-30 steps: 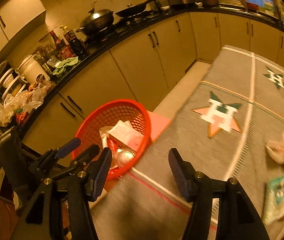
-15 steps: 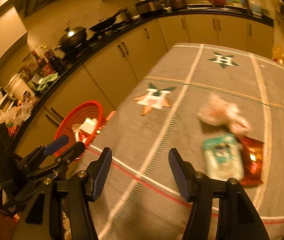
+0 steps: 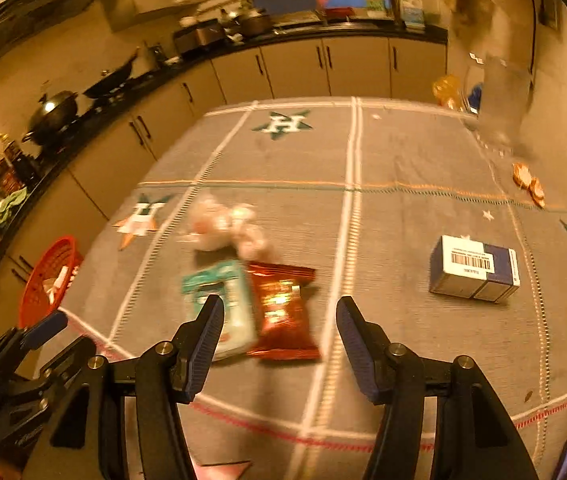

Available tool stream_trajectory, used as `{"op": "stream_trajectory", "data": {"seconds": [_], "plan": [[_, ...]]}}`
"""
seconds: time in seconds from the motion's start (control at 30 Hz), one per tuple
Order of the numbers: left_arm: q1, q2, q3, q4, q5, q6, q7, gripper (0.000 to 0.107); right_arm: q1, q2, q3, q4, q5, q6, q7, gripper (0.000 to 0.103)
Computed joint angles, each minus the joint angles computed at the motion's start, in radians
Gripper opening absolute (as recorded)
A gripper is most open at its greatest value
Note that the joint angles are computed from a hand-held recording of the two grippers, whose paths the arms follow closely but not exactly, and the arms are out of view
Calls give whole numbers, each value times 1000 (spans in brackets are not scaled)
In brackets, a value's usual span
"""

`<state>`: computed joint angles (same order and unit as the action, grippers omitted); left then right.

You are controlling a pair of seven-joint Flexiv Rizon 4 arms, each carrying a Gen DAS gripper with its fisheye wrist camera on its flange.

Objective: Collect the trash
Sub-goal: 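Grasp the brown snack packet with the right gripper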

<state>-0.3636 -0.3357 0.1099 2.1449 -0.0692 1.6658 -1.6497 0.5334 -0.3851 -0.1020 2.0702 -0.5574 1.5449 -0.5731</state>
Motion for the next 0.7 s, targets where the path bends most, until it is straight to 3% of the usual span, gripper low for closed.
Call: {"op": "stream_trajectory", "data": {"seconds": [0.07, 0.17, 0.37, 0.5, 0.57, 0.63, 0.7], "plan": [[-42, -13, 37, -28, 7, -26, -18, 62, -64, -30, 72, -37, 47, -40, -47, 56], [-47, -19, 37, -53, 14, -53, -38, 62, -145, -81, 184, -105, 132, -88, -140, 55], [-65, -29, 58, -104, 65, -108, -93, 62, -183, -130, 253, -154, 234, -107, -249, 55], [-16, -35, -2, -124, 59, -143, -100, 62, -230, -142, 316, -167, 302, -101, -335, 52], [-13, -39, -11, -134, 62, -156, -114, 62, -273, -166, 383, -200, 381, -126, -416, 49], [-23, -46, -3, -151, 76, -172, -138, 62, -272, -167, 379, -186, 378, -88, -433, 34], [-41, -55, 14, -174, 96, -193, -170, 62, -286, -164, 395, -177, 417, -56, -452, 34]]}}
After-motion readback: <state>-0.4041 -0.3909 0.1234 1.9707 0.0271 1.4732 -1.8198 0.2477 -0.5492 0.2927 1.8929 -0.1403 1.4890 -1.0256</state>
